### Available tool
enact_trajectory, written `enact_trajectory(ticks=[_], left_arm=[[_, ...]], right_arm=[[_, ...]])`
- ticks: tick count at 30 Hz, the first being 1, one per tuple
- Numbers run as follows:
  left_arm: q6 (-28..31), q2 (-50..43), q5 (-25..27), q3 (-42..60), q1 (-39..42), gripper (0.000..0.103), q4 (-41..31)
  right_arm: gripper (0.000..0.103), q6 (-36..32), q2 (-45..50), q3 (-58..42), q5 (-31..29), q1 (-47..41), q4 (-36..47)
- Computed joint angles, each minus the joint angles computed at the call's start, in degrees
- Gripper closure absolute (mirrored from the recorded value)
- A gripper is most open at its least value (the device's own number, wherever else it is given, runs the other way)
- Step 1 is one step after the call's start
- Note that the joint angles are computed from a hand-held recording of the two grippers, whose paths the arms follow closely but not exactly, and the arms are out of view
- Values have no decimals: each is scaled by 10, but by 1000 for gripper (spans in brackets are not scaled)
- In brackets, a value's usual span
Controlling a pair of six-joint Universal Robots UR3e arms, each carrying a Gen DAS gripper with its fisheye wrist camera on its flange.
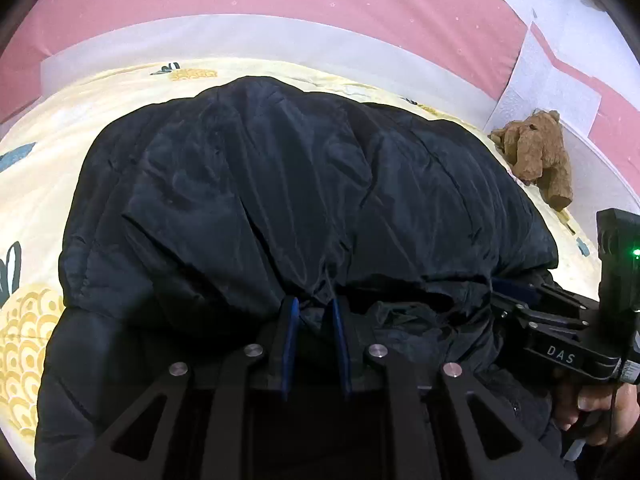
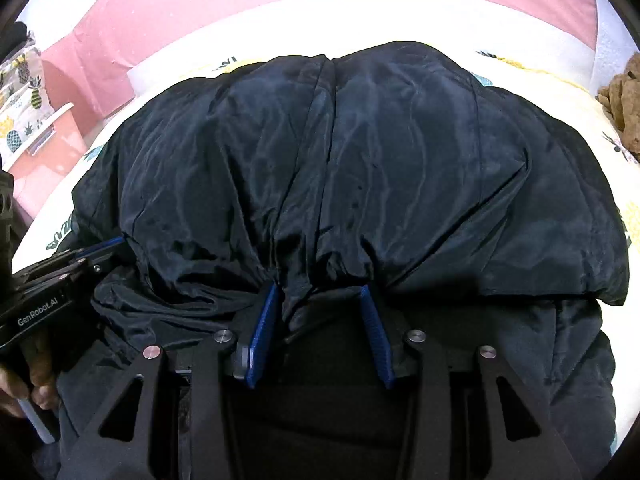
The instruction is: Fold large clothes
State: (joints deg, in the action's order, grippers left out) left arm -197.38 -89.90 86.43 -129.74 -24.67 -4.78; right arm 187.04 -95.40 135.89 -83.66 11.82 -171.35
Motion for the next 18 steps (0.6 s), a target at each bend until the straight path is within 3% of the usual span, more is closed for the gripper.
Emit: enact_trajectory(ticks=[3,8,14,18], left_arm=[[-6,0,5,1,-7,85,-1],[-6,81,31,17,-28,85,-91],[-46,205,133,4,-136,85,-175],[-126,273,223,-18,-248,82,-236]], right_arm=[[59,-2,-27,6,19,-14,23],[59,-8,-211,34,18,-34,145],[56,5,-473,63,-2,-16,344],[50,77,-610,79,-70,67,452]])
